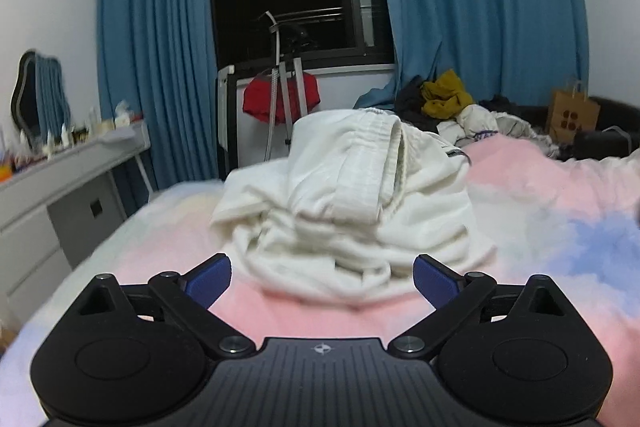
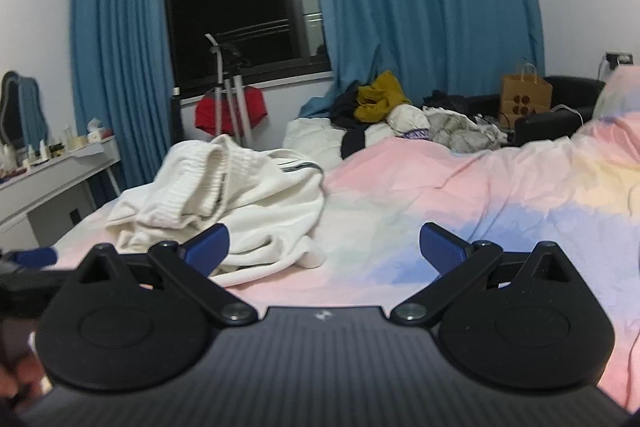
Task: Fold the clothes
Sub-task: 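Reach both grippers to the sweatpants waistband and close on the fabric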
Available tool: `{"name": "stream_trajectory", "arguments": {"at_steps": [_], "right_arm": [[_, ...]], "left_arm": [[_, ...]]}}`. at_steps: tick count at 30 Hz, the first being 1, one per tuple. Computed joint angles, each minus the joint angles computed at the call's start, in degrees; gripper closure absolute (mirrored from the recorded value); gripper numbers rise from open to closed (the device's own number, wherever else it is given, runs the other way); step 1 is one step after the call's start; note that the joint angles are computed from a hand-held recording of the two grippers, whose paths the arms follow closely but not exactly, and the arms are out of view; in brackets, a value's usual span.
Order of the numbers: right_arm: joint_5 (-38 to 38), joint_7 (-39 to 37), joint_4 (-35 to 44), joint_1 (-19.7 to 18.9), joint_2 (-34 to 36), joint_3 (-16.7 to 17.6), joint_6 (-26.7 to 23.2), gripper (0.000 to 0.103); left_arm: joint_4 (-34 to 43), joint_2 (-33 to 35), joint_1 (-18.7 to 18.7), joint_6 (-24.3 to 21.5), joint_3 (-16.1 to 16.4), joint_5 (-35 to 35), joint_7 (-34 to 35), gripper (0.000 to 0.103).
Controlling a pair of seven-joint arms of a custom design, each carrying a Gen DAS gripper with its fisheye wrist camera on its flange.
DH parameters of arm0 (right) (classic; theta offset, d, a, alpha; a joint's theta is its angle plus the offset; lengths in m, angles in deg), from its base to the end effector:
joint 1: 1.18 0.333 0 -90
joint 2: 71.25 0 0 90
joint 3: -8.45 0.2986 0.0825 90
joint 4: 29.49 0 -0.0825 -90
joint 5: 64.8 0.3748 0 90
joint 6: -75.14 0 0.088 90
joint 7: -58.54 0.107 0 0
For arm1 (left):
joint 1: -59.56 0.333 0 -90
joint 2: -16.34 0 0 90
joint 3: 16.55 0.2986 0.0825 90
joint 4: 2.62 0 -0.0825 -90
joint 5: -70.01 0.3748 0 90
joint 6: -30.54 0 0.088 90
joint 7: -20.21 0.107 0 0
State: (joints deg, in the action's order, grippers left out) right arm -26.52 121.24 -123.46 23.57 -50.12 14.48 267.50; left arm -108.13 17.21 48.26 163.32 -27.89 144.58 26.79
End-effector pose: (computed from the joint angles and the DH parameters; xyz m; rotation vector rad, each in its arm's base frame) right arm 0.6182 0.2752 0.5371 -1.4791 1.1854 -0.6830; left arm 0.5611 -0.2137 0.5604 -1.6358 1.1745 -0.6153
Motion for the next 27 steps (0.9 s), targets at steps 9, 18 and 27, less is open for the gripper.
{"name": "stream_trajectory", "arguments": {"at_steps": [9,18,27], "right_arm": [[-2.24,6.26,7.5,0.86,6.54,-3.69,-9.52,0.0],[-4.77,8.56,10.17,-1.02,9.46,-1.43,-10.57,0.0],[1.71,-7.59,9.7,-18.98,11.68,24.66,-2.74,0.0]], "left_arm": [[29.86,23.48,-1.63,-0.75,6.01,-5.72,8.7,0.014],[56.62,40.87,-2.74,-1.59,11.13,-15.7,19.1,0.049],[21.0,12.52,-5.26,9.88,14.42,-5.98,1.28,0.067]]}}
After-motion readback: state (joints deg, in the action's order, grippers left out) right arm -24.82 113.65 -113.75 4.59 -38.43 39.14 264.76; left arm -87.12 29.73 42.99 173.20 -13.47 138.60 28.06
